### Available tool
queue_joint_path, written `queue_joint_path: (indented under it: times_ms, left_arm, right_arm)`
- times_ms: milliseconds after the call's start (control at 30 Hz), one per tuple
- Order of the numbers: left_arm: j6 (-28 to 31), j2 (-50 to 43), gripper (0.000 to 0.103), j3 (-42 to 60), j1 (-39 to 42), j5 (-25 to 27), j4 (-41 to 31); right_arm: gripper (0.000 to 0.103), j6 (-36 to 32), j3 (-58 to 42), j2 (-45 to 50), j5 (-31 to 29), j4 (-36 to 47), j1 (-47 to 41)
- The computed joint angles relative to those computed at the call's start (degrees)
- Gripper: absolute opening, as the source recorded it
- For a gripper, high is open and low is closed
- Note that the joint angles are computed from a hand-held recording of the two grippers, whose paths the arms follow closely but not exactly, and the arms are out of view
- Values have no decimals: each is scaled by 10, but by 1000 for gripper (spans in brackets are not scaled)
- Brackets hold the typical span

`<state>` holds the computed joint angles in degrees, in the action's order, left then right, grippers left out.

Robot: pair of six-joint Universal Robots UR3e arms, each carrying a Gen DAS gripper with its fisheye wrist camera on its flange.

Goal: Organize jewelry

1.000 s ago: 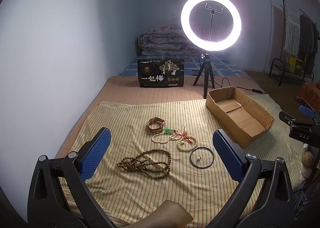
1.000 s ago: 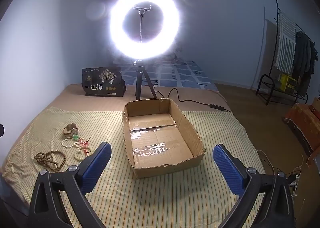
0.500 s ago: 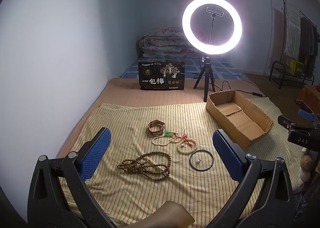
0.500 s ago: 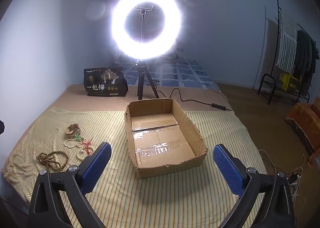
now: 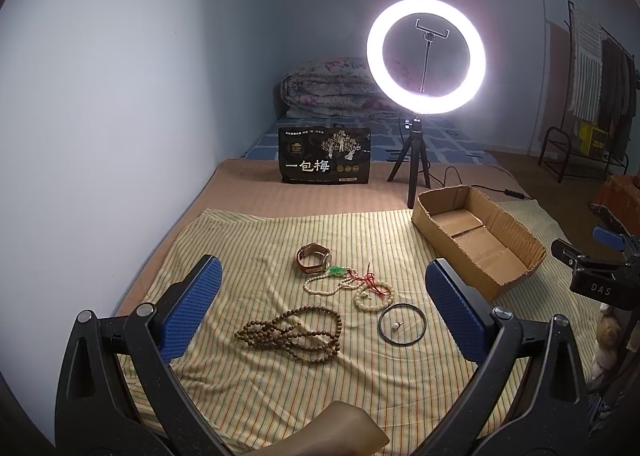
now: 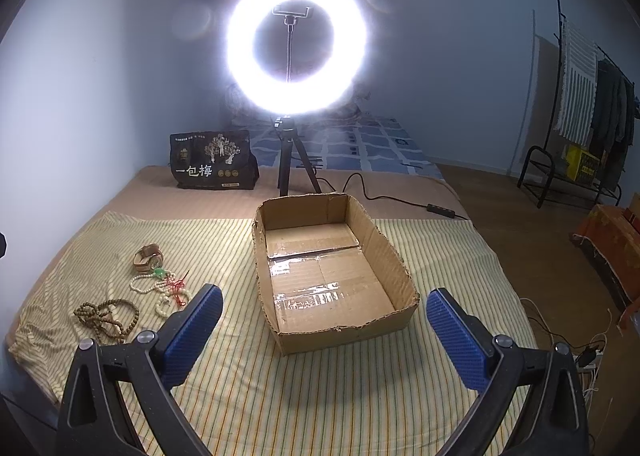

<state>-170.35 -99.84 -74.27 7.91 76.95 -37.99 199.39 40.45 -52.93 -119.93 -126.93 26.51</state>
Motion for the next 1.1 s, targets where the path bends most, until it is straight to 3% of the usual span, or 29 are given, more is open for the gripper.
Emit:
queue_joint_path:
  times_ms: [1100]
  left_arm:
    - [-3,4,103,-10,1,-2,8]
  right_arm:
    - [103,-2,0,1,7,10,-3]
